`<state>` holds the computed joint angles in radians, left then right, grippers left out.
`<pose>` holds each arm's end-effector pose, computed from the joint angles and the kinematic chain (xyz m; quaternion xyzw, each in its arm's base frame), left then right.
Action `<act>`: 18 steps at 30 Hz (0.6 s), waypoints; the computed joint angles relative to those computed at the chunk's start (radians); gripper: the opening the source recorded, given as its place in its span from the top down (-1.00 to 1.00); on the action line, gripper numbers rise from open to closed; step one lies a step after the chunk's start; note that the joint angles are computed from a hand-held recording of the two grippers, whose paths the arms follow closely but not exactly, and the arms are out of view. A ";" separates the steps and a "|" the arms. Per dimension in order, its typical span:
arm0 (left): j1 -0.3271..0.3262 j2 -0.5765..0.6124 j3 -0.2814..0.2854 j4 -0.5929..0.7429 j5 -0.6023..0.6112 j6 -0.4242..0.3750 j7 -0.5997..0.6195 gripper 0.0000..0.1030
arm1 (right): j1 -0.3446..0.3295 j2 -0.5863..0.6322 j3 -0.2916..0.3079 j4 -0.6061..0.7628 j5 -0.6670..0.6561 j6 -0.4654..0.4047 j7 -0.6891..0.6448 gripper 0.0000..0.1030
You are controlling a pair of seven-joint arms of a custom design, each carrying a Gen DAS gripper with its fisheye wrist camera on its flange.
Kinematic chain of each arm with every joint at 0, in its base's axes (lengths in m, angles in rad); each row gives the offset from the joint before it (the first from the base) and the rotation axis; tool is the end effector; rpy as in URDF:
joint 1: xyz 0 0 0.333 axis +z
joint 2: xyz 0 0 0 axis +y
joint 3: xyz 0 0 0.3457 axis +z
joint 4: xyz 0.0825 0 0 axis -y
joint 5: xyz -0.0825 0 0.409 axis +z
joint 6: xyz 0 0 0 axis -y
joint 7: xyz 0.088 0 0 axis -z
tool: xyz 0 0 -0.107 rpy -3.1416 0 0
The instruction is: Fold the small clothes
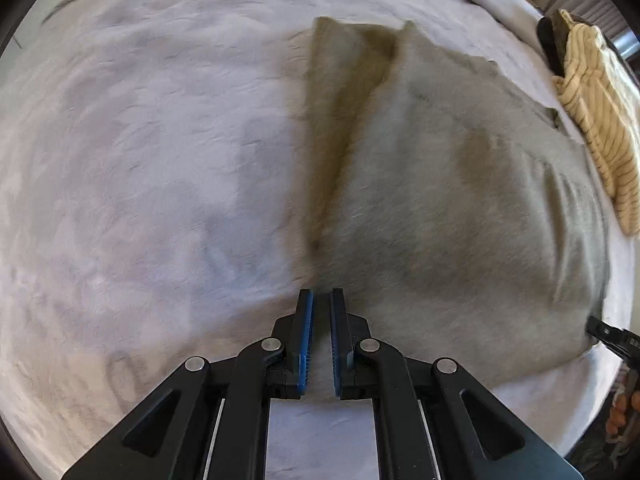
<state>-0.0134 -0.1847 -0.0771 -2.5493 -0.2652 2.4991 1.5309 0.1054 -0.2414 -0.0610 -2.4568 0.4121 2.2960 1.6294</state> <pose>0.4629 -0.0401 0.3596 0.7546 -0.6479 0.1026 0.0152 0.4706 0.0293 0.4104 -0.5941 0.7862 0.0974 0.1392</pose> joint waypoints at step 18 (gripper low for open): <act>0.010 -0.106 0.061 -0.081 -0.321 -0.111 -0.011 -0.28 | -0.013 -0.049 -0.077 -0.117 0.414 0.129 0.159 0.84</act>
<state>-0.0030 -0.2911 -0.0157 -2.6303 -0.5863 2.3878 1.5198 0.0926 -0.2901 -0.1378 -2.5741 0.8257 2.4247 1.7881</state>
